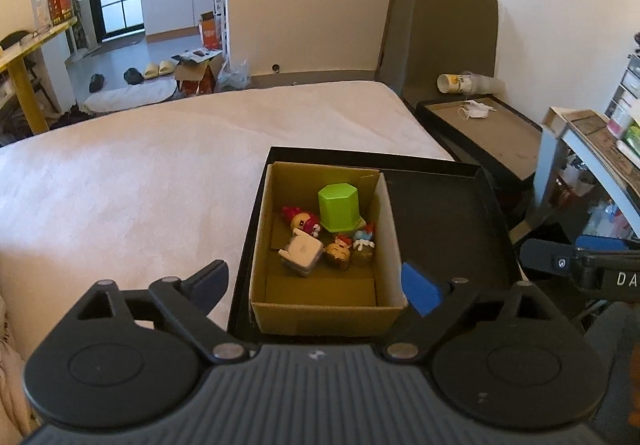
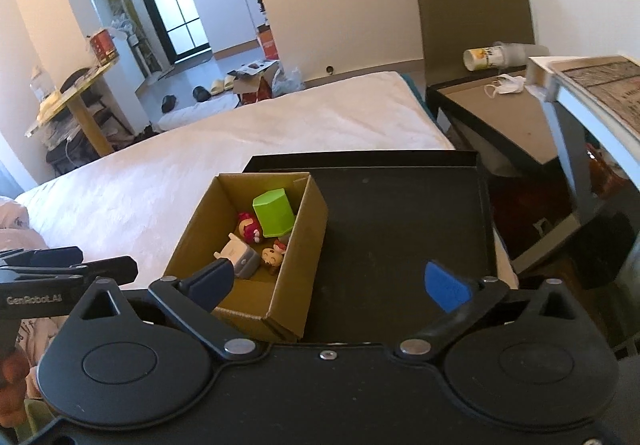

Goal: Organize rigid objects

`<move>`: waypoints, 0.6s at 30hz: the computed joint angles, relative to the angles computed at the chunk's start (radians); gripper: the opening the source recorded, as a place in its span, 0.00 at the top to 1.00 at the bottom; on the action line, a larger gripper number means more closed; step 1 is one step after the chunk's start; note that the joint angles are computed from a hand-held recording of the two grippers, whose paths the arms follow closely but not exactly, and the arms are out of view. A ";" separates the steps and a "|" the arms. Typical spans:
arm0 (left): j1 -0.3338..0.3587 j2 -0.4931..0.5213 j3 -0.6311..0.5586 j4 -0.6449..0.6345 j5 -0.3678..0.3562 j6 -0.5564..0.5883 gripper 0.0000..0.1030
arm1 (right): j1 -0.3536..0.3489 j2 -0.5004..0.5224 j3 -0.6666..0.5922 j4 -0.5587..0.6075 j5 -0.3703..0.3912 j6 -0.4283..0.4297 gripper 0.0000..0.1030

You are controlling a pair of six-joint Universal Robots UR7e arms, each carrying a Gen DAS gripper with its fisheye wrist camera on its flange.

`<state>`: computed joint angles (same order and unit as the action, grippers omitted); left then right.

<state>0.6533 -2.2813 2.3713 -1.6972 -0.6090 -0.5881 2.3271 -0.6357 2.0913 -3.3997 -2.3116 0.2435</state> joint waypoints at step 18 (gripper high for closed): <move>-0.383 -0.110 -0.140 0.730 -0.030 -0.563 0.02 | 0.124 -0.091 0.065 0.090 -0.100 0.170 0.00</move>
